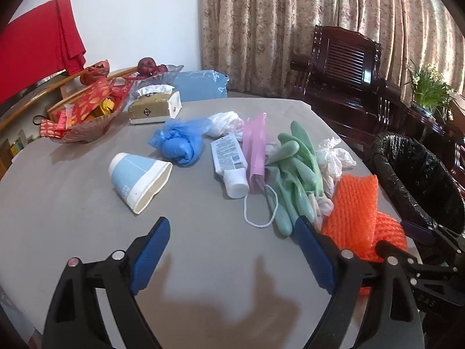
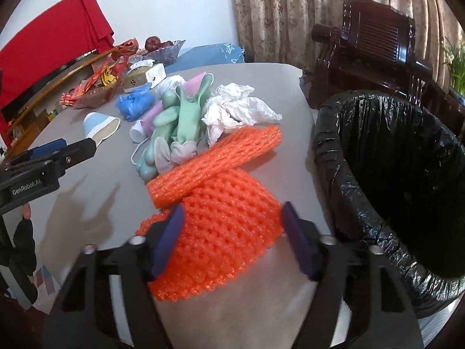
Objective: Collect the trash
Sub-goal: 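Move the right gripper back to the orange foam nets on the table, then grasp an orange foam net with the right gripper while the left gripper grasps another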
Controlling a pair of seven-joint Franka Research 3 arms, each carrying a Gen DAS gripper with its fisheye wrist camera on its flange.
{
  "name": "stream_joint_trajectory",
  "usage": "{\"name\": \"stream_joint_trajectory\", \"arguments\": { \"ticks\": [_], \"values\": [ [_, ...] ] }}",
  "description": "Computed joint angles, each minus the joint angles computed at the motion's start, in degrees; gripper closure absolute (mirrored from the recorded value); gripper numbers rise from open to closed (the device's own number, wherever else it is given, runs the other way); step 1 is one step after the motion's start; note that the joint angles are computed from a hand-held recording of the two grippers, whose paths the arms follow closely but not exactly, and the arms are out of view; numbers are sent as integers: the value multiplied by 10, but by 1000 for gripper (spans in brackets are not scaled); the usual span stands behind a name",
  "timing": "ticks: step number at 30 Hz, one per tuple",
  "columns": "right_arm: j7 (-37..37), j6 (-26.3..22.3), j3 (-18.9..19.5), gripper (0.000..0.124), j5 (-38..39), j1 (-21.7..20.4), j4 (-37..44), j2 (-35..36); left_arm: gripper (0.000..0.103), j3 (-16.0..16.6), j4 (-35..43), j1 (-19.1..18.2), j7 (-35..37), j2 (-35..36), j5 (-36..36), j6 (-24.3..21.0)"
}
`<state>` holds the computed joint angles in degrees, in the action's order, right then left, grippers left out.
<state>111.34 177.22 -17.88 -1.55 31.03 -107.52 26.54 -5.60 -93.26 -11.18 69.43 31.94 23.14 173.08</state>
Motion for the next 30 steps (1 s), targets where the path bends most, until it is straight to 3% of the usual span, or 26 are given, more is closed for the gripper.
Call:
{"name": "stream_joint_trajectory", "arguments": {
  "ticks": [3,7,9,13,16,23,26,30],
  "values": [
    [-27,6,19,92,0,-15,0,-2,17,-10,2,4,10,2,-4,-4],
    [-64,15,63,100,21,-50,-4,-12,17,-19,0,6,22,1,-8,-3],
    [-68,28,56,100,30,-44,-11,-19,17,-30,-3,12,34,0,-14,-2],
    [-54,46,-16,100,35,15,-21,-31,18,-66,-1,31,69,1,-37,0],
    [-25,47,-112,100,27,91,-30,-29,18,-109,5,53,112,8,-65,-1],
    [17,63,-266,100,49,206,-66,-26,22,-155,33,48,205,40,-103,-36],
    [9,65,-291,99,72,223,-76,-24,22,-143,56,21,224,58,-108,-59],
    [-7,65,-294,99,98,227,-85,-24,22,-89,95,-34,203,78,-92,-90]
  ]
}}
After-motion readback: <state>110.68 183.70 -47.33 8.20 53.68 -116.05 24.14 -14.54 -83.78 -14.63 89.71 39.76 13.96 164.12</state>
